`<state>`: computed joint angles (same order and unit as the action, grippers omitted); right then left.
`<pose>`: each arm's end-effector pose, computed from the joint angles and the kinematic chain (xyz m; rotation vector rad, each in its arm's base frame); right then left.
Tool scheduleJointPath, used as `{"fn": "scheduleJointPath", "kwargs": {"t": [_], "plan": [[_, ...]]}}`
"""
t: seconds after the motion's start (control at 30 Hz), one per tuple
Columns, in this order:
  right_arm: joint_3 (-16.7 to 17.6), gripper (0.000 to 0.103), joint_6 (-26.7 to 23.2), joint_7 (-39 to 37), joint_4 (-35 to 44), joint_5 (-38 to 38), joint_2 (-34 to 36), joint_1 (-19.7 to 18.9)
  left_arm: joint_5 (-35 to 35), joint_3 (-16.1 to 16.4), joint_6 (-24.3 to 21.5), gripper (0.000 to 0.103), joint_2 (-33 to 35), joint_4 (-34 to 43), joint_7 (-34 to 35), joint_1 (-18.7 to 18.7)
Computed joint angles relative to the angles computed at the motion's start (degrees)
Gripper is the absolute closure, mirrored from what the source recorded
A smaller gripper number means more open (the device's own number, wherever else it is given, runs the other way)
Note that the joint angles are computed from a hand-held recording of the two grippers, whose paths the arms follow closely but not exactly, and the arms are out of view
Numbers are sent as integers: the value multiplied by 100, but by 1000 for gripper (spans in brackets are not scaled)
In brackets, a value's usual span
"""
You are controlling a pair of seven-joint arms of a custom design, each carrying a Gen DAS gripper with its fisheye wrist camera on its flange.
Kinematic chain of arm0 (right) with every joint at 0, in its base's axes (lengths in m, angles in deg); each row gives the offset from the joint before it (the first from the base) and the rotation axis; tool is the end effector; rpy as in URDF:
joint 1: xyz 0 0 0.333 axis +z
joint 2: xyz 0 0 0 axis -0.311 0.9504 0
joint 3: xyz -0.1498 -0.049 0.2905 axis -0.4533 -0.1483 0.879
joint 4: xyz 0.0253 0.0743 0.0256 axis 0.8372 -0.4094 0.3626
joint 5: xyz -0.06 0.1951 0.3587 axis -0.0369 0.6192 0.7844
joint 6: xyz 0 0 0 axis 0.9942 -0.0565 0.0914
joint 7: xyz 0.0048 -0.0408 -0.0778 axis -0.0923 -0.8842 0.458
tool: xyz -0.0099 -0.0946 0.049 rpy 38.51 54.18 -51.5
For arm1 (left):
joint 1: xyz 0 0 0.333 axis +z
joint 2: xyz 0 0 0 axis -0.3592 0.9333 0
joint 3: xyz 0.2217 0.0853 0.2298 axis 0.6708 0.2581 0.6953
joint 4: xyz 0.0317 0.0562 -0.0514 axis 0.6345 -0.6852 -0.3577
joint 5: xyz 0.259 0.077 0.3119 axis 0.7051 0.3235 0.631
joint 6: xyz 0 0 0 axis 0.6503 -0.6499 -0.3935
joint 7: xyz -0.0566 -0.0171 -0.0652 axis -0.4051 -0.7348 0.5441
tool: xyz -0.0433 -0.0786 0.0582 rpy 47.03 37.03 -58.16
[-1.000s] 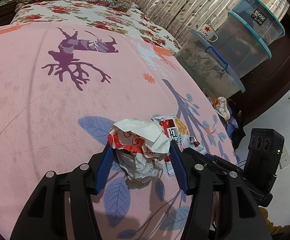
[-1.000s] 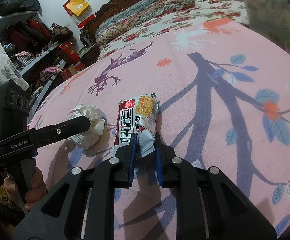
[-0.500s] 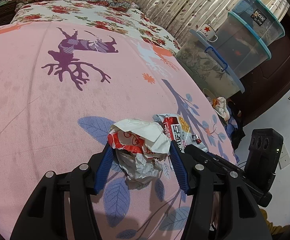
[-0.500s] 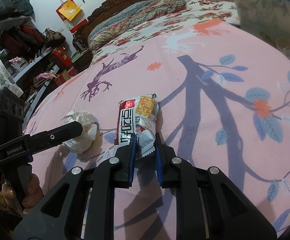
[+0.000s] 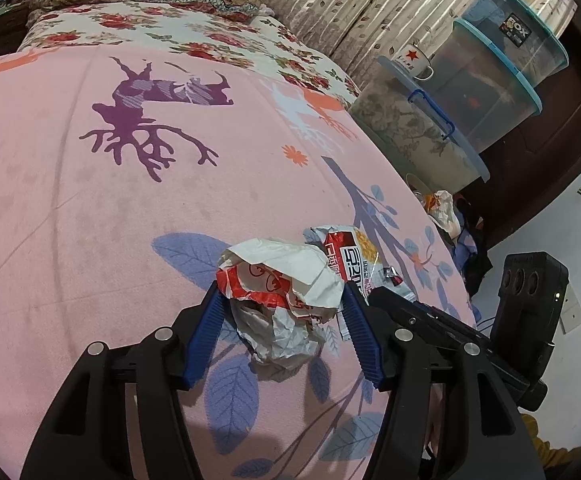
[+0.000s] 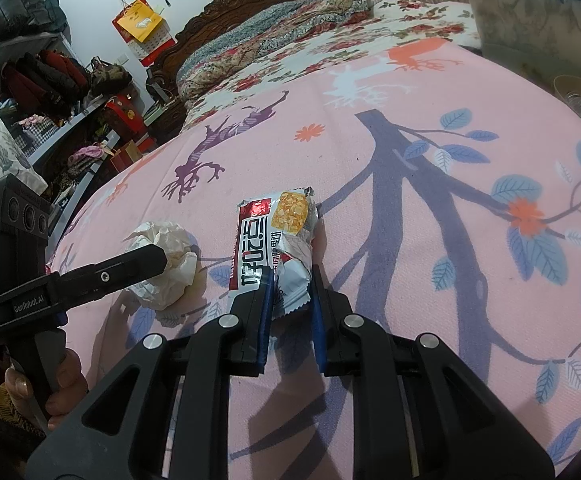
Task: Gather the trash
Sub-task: 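Close the left tool on the crumpled tissue while the right tool grips the red-white wrapper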
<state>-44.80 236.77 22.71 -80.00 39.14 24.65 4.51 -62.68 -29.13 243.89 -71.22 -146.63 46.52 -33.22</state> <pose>0.4991 0.2169 0.4133 -1.9126 1.3455 0.0238 0.4255 -0.0372 0.4357 -2.1847 1.7358 -1.1903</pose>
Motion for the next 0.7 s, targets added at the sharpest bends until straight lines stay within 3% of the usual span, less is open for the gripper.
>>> {"fn": "scheduleJointPath", "kwargs": {"t": [0.7], "plan": [[3,83,3,-3,-6,11,-5,5,-186,2,-102,37,33,53,244,-4]]}}
